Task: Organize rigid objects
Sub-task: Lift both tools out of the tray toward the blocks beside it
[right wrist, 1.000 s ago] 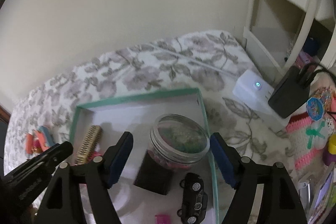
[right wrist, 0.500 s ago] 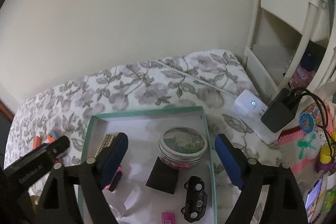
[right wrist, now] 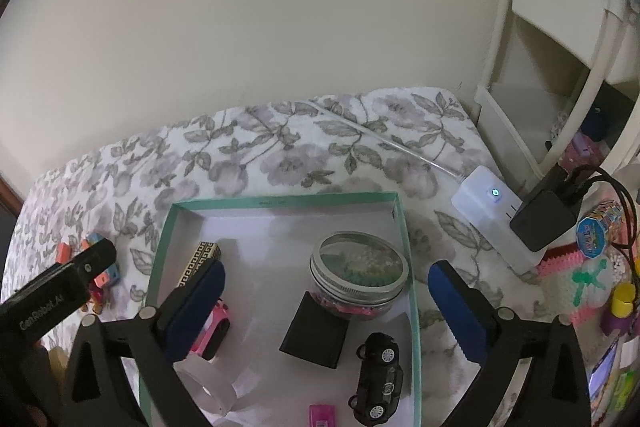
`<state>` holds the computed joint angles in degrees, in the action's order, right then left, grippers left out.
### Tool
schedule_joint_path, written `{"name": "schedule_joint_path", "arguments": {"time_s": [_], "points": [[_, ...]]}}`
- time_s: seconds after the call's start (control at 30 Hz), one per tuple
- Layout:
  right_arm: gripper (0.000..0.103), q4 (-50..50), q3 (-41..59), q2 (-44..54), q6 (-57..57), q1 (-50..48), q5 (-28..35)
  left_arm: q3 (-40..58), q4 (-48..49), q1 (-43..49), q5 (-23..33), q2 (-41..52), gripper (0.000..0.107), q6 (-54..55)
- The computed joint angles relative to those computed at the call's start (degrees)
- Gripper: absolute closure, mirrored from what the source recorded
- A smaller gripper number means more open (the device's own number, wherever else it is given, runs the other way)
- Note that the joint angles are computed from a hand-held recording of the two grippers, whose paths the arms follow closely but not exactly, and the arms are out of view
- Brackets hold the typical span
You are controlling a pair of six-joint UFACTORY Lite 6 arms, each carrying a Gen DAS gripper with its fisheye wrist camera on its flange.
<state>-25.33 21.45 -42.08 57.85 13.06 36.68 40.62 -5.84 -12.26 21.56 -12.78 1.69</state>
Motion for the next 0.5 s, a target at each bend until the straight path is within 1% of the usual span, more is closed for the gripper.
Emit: {"name": "schedule_joint_path", "arguments": {"time_s": [0.13, 0.4, 0.5], "points": [[0.000, -1.33, 0.16, 1.33, 2.19, 0.57, 0.27, 0.18, -0.09, 0.45, -0.08, 0.36, 0.007, -0.06], [0.000, -1.42, -0.03, 1.08, 2.37, 1.14, 0.19, -0.33, 3.06, 0.19, -1.77, -0.80, 0.007, -2.03], [0.000, 2.82, -0.08, 1.05, -1.26, 0.26, -2.11, -0.52, 4.05, 0.60, -2.69, -1.54, 0.007, -1.96]]}}
